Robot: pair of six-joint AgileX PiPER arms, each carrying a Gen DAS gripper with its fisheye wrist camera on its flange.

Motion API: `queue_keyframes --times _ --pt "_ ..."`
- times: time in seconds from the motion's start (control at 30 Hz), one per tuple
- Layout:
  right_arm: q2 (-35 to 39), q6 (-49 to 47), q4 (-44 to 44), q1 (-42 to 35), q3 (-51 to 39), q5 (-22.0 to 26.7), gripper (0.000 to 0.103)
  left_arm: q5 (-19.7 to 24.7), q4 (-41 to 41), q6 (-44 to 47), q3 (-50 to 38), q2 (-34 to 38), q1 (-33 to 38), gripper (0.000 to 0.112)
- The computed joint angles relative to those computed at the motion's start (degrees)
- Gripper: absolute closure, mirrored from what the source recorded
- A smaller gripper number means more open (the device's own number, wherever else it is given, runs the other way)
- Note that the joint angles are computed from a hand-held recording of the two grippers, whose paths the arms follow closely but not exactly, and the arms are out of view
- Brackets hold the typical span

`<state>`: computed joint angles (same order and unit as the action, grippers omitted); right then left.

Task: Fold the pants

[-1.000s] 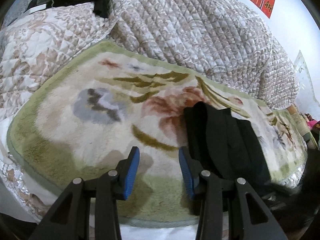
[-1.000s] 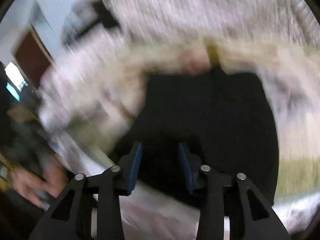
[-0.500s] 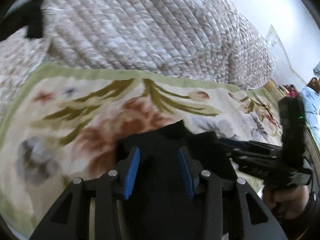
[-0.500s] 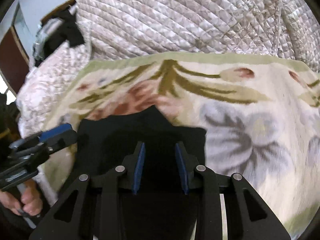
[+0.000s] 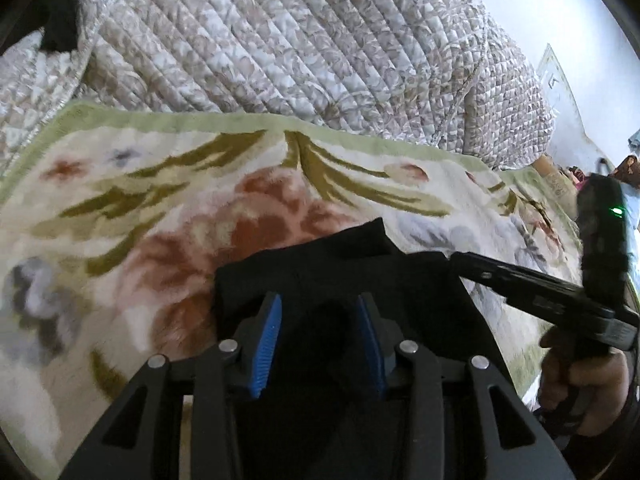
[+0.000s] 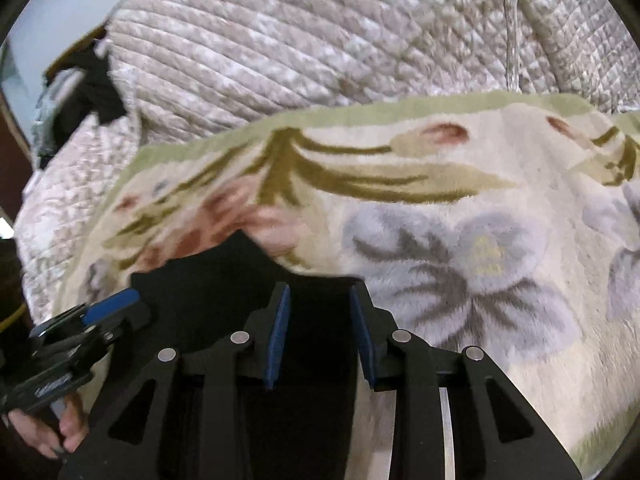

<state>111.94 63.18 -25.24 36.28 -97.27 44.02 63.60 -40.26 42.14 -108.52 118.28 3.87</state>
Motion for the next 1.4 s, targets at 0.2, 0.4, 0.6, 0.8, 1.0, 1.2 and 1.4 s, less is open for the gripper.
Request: queue_keyframes --times 0.2,0.4,0.6,0.8,1.0,1.2,1.4 --pt "-5.76 7.87 -8.4 7.94 7.23 0.02 0.069 -3.52 1.48 2.53 10.05 -7.82 1.38 0.071" --pt "-7.29 15.64 -12.37 15.07 11.9 0.93 0.069 -8.66 0.25 8.59 23.12 -16.06 3.61 0.071" --pt "-3.28 13.33 -11.97 16.73 9.76 4.62 0.067 -11.55 -2.77 15.85 32.16 -19.62 6.28 0.07" --pt "-4.64 15.04 -13.29 16.4 12.55 1.9 0.065 -6.26 -4.76 15.76 28.56 -16.64 9.06 0.08" --pt "-6.12 16.17 -14.53 16.75 13.03 1.36 0.057 -4.54 -5.47 16.04 27.41 -16.21 10.28 0.096" --pt "-7.72 19.84 -15.79 15.75 14.84 0.18 0.055 -3.94 -4.64 13.59 24.73 -14.67 10.56 0.097" --pt "-7.93 20.2 -16.01 15.66 14.96 -0.2 0.055 -4.41 -4.28 13.5 24.53 -14.67 10.38 0.097"
